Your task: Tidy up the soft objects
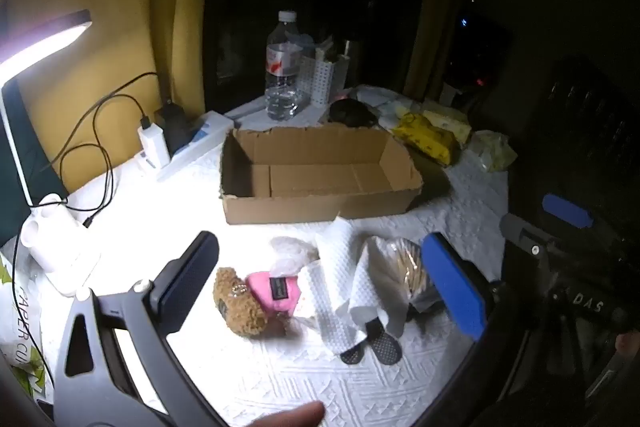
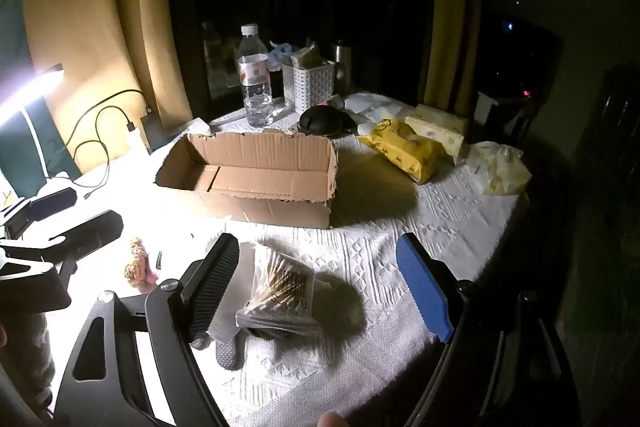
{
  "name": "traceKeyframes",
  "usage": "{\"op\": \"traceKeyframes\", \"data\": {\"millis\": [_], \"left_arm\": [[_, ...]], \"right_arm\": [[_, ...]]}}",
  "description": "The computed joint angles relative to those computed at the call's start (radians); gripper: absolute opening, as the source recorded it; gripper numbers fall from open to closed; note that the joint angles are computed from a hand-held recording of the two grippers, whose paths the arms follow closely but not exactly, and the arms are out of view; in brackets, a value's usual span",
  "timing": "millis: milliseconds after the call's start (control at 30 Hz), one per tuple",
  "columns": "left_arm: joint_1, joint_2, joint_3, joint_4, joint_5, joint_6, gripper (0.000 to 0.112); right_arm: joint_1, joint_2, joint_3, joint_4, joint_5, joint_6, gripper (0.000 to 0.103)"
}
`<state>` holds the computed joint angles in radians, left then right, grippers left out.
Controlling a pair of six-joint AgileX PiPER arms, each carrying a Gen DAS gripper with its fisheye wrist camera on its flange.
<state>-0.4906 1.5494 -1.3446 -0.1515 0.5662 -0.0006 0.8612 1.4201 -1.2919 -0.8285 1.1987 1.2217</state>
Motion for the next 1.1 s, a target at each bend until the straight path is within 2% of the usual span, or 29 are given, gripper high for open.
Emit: {"op": "traceKeyframes", "data": {"millis": [233, 433, 1100], "left_arm": [[-0.01, 0.011, -0.026, 0.01, 0.021, -0.005, 0.103], [0.032, 0.005, -0.016, -0.088, 0.025, 0.078, 0.103], [0.011, -0.006, -0.015, -0.069, 0.019, 0.054, 0.102]], "right_arm": [[0.005, 0.001, -0.011, 0.005, 0.0, 0.001, 0.084], [0.005, 0.007, -0.012, 0.004, 0.003, 0.003, 0.084], [0.015, -0.011, 0.0, -0.002, 0.012, 0.004, 0.084]]}}
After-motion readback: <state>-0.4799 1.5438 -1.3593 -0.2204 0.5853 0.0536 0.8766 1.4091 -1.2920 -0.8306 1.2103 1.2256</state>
